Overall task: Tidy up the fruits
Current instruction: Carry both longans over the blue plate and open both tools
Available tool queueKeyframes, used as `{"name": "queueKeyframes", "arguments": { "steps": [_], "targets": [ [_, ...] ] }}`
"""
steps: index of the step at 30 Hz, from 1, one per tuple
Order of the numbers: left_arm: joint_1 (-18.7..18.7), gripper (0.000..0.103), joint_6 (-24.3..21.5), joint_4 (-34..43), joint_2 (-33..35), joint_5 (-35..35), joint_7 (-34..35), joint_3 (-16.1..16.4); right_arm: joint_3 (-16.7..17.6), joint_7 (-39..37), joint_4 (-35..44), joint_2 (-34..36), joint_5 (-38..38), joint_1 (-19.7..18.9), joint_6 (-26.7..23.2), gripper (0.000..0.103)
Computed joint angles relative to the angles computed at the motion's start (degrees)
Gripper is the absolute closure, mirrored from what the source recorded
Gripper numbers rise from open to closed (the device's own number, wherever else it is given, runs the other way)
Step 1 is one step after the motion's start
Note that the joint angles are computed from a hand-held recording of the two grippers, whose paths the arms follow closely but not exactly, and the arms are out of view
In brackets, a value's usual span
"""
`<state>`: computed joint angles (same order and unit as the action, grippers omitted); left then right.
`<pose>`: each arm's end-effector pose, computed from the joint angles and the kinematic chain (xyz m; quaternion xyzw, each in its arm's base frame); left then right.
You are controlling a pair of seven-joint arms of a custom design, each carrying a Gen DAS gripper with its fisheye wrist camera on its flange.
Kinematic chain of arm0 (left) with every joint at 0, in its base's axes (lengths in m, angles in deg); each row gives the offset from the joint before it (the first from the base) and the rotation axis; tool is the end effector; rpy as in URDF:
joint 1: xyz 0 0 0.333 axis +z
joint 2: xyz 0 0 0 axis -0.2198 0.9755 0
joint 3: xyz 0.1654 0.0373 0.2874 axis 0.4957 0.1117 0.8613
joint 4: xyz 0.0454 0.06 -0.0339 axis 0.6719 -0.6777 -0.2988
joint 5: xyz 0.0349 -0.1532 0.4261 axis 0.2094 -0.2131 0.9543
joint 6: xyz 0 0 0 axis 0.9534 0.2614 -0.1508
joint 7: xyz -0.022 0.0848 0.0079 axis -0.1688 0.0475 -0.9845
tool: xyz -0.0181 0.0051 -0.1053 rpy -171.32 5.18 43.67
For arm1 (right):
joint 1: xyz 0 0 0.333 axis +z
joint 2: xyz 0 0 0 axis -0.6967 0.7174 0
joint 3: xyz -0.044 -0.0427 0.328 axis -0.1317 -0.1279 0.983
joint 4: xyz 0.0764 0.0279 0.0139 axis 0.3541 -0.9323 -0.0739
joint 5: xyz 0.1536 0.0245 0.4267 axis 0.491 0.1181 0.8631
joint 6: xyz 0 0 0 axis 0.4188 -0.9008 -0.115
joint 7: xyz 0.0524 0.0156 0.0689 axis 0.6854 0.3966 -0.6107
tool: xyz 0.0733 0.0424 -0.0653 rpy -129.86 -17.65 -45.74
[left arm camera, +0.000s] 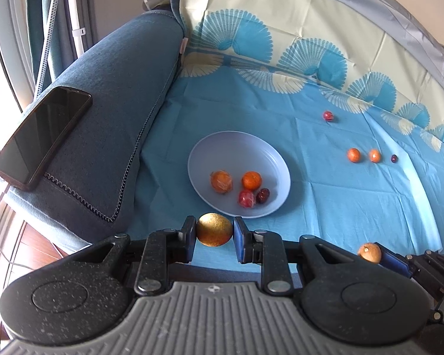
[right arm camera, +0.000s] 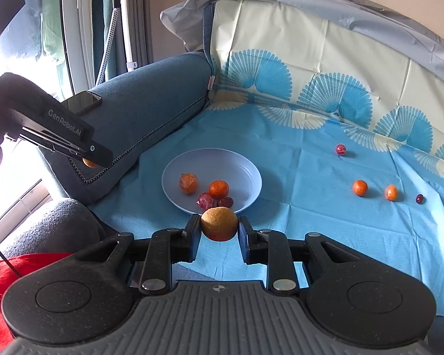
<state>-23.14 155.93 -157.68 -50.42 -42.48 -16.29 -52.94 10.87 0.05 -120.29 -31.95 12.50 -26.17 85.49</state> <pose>0.4767 -0.2631 0.5330 -0.6998 0.6391 -0.2456 0.2039 0.4103 0.0184 0.4872 -0.7403 0.5169 -0.2439 0.3540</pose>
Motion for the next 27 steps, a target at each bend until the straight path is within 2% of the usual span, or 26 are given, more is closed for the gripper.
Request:
{"name": "queueKeyframes", "arguments": {
  "steps": [7, 14, 21, 24, 27],
  "targets": [
    [0.8, 0.074, 0.1, 4.1, 5.0, 0.8, 0.7, 0.8, -1.5, -0.2, 4.0, 6.7, 2.1, 2.0, 1.4, 0.075],
    [0.7, 0.074, 1.6, 12.0, 14.5, 3.1, 1.9, 2.2, -5.0, -3.5, 10.7, 17.3, 7.5, 7.2, 5.2, 0.075],
    [-1.3, 0.074, 0.6, 22.9, 27.0, 5.0, 3.8, 5.0, -10.2, -13.6, 20.2, 29.9, 20.4, 14.0, 6.2, 0.075],
    [-2.4, 0.074, -0.3, 27.5, 32.0, 5.2, 5.2, 6.4, -10.6, -17.9, 24.6, 35.3, 26.6, 14.7, 5.5, 0.075],
    [-3.3, 0.074, -1.8, 31.5, 36.2, 4.9, 7.1, 7.5, -9.7, -21.2, 28.7, 40.1, 31.5, 13.7, 4.1, 0.075]
  ]
}}
